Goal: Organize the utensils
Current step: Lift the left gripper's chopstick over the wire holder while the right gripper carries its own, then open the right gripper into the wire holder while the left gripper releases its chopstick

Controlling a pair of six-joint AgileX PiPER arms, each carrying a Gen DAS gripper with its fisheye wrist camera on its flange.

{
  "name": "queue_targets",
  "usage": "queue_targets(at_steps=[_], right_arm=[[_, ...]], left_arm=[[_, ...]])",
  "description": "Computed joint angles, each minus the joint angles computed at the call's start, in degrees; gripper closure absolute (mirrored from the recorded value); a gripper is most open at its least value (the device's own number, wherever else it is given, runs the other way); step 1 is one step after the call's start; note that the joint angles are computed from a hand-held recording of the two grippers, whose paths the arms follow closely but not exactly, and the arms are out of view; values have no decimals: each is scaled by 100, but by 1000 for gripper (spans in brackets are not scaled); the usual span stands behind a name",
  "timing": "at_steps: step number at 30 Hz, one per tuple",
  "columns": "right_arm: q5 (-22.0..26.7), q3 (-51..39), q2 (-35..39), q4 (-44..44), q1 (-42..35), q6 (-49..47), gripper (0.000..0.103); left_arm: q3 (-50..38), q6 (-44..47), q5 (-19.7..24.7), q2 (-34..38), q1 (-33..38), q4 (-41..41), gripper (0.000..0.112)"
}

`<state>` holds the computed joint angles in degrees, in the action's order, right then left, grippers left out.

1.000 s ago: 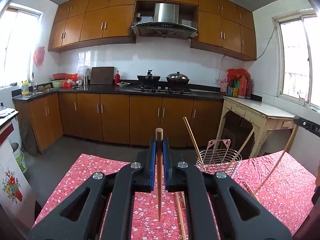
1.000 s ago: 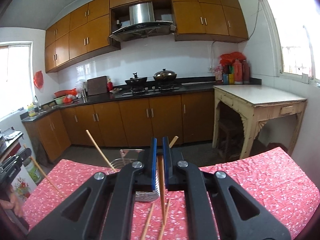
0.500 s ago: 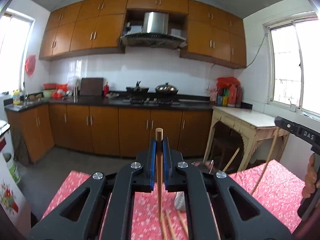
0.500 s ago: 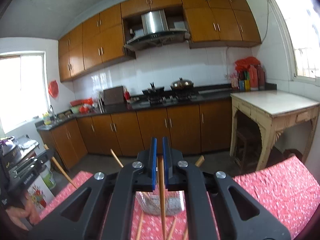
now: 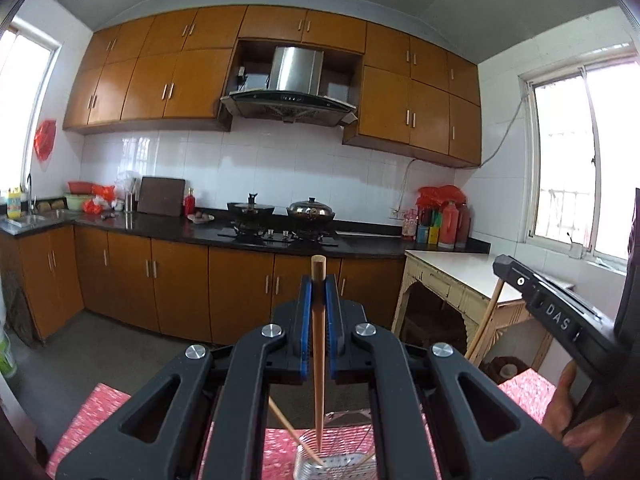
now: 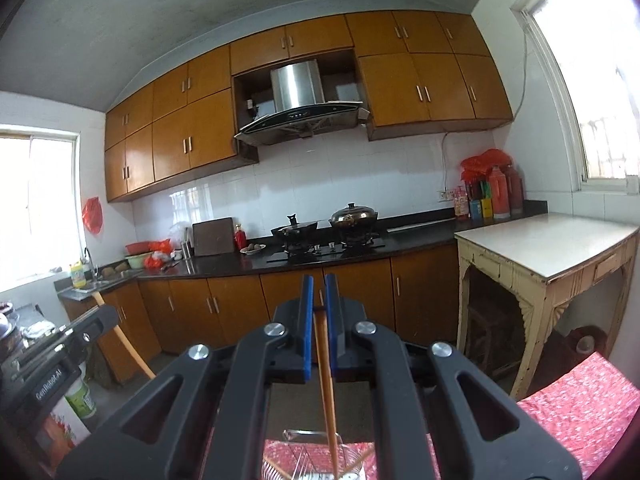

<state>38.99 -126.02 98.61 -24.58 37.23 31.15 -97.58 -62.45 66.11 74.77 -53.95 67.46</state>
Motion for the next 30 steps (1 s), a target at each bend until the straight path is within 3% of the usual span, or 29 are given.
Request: queue_targets(at_steps=[7, 11, 22, 30], right_arm=[[-645, 306, 395, 522, -320, -106, 96], [-555, 207, 723, 1025, -435, -376, 96], [-385, 402, 1064, 1249, -517, -459, 96], [-464, 606, 916, 1997, -640, -915, 96]], left_arm=[[669, -334, -717, 174, 763, -438, 106], [1019, -399, -1111, 135, 1190, -805, 106], [1157, -155, -1263, 274, 1484, -1198, 106], [969, -35, -1155, 395, 1529, -1303, 106]])
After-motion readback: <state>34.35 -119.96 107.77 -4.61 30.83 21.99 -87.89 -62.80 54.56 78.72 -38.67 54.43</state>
